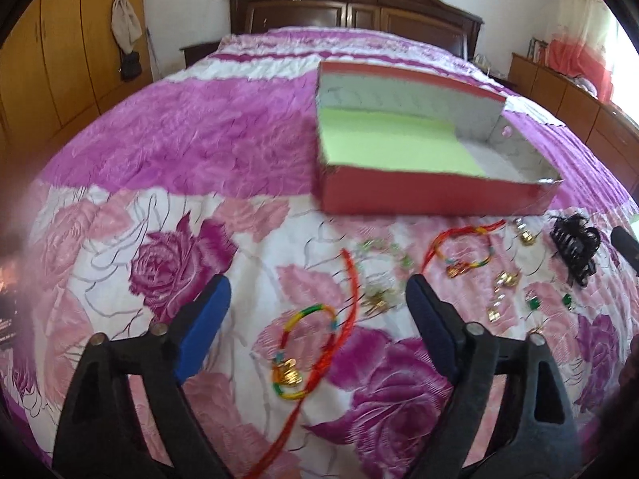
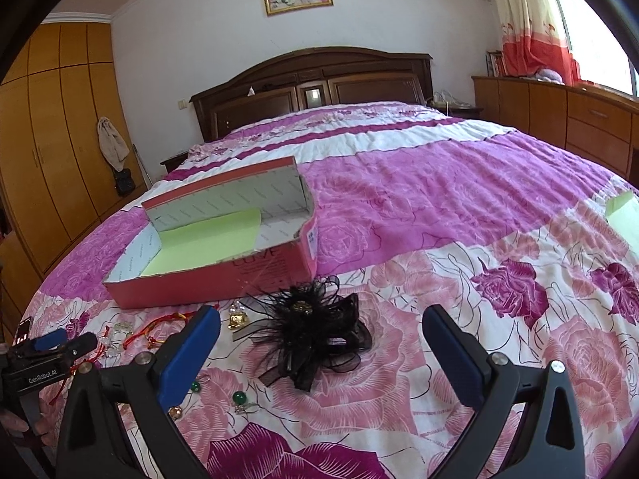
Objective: Organize jewelry
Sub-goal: 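Grasp the black feather fascinator with the right tool while the left tool grasps the red string bracelet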
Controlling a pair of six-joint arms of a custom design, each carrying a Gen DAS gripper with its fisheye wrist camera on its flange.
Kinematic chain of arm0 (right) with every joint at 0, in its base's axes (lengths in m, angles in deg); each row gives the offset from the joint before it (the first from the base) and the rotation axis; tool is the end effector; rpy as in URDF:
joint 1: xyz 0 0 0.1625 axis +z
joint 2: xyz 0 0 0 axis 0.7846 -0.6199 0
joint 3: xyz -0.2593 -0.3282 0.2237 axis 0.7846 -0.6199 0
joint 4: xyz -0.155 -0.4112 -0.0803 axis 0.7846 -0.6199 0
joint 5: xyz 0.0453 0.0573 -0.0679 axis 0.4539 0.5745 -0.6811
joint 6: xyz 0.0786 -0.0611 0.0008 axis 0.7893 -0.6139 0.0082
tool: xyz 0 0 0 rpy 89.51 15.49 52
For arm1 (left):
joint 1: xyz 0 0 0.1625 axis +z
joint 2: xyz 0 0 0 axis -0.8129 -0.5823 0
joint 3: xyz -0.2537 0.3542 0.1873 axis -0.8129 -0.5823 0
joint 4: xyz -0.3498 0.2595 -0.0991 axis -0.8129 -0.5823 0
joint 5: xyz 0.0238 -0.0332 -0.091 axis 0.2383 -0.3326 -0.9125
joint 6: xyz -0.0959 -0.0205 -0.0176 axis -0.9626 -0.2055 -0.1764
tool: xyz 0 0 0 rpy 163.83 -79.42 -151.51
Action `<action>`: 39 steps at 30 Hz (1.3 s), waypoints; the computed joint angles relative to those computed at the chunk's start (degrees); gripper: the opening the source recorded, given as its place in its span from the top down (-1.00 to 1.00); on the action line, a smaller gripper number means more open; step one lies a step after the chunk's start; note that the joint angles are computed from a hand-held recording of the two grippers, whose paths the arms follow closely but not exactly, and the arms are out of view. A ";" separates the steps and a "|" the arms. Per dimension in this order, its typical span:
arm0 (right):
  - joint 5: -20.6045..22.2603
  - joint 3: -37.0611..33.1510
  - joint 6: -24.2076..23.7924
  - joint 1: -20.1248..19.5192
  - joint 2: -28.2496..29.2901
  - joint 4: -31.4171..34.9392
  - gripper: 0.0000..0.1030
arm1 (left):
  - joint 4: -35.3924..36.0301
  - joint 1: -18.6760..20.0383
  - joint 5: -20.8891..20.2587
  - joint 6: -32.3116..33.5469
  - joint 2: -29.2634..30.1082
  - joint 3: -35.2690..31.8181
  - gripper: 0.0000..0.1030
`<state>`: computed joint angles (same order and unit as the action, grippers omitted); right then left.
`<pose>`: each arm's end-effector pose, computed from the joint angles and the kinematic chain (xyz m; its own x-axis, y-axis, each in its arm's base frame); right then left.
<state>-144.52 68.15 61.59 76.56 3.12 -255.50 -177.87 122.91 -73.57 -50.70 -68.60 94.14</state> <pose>0.4106 -0.4375 -0.0248 -0.8139 0.1100 0.5704 -0.4347 0.5360 -0.7237 0.0248 -0.4828 0.3717 -0.7460 0.0717 -0.6621 0.4871 0.7366 -0.4691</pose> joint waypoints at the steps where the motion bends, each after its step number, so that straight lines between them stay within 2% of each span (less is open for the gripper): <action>1: 0.10 0.18 0.57 -0.13 -0.20 0.57 -1.00 | 1.90 0.37 0.14 -1.09 -0.19 -0.40 -0.46; 6: 0.10 0.39 3.04 -0.61 -0.76 3.28 -1.00 | 6.92 2.10 -1.26 -4.37 -0.52 -1.58 -0.27; 9: -0.14 0.41 3.65 -0.63 -0.86 4.40 -1.00 | 9.08 2.72 -2.08 -5.04 -0.27 -2.20 -0.27; 15: -0.19 0.04 4.67 -0.67 -1.15 7.74 -1.00 | 11.92 2.40 -0.95 -5.64 -0.27 -2.08 -0.27; 19: 0.47 -0.08 7.13 -1.34 -2.01 12.65 -1.00 | 13.81 2.34 -2.30 -5.52 -1.66 -2.11 -0.25; 27: 2.28 -0.60 11.82 -3.28 -3.23 21.68 -1.00 | 16.79 1.99 -3.37 -3.39 -5.46 -0.79 0.01; 30: 2.84 -1.12 12.44 -3.78 -3.19 23.69 -0.99 | 16.72 2.31 -3.75 -3.32 -5.32 -1.04 0.20; 32: 3.49 -1.20 13.49 -4.24 -3.49 25.70 -0.79 | 16.89 2.59 -4.38 -3.32 -5.64 -1.17 0.41; 34: 4.22 -1.12 14.89 -4.69 -3.89 27.72 -0.65 | 17.11 2.62 -4.66 -3.42 -5.66 -1.36 0.52; 39: 5.65 -0.44 16.83 -5.49 -4.53 28.75 -0.40 | 16.57 2.32 -4.25 -3.38 -5.55 -1.39 0.65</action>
<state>-138.87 67.71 78.42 71.07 -1.41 -226.75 -161.30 125.23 -77.83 -54.08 -74.14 92.74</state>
